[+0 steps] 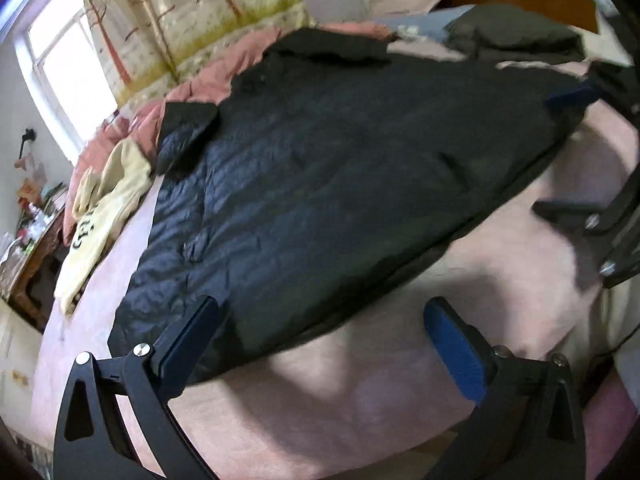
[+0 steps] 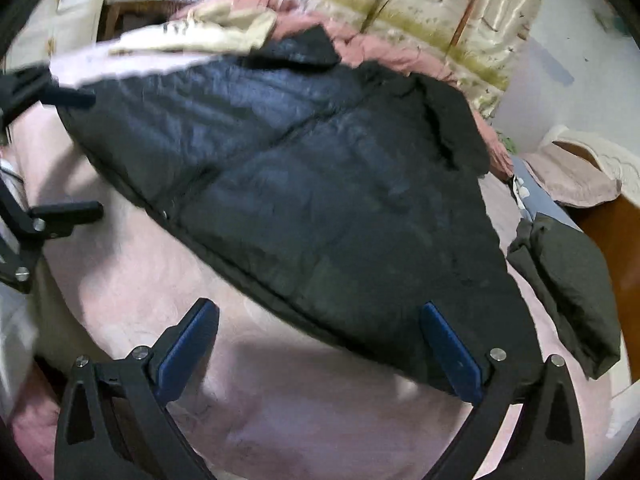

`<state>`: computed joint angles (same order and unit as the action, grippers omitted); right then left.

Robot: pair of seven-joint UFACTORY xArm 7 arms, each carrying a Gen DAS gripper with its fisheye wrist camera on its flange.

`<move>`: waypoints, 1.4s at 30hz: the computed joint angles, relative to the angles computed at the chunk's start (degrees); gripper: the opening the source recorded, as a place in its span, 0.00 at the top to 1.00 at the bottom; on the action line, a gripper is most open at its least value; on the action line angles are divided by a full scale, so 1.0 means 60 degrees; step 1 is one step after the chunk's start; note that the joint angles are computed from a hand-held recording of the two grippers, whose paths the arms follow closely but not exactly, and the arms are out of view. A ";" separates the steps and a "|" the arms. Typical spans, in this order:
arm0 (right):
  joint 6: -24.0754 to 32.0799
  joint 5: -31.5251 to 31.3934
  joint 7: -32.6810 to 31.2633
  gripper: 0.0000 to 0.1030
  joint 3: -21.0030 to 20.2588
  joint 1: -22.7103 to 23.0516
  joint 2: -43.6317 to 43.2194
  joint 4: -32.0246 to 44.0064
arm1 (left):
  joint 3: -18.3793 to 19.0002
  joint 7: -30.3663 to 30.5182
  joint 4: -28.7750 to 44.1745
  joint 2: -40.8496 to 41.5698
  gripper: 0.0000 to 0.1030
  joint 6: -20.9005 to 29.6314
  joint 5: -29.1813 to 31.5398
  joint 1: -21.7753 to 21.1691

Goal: Fold large clothes

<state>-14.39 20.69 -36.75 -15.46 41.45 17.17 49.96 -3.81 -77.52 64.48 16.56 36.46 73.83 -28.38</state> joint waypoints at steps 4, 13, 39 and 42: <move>-0.0609 0.2436 -0.0736 0.01 -0.1996 0.2068 0.1086 0.0706 | 0.0223 -0.1365 0.0082 0.0028 0.17 0.0588 0.0439 -0.0057; -0.0719 0.0468 0.1337 0.65 0.1020 -0.2077 -0.0151 0.0472 | 0.0077 -0.2986 -0.0812 -0.1365 0.82 -0.0429 0.0859 0.1115; 0.0394 0.0864 0.6318 0.13 -0.5065 0.1243 0.4688 0.5162 | 0.3029 -0.4483 0.1018 0.0187 0.00 -0.0013 0.2743 -0.0260; 0.0240 0.2205 0.7019 0.13 -0.7661 0.3080 0.6355 0.4911 | 0.2754 -0.5189 0.0802 -0.0041 0.00 0.0925 0.2794 -0.0128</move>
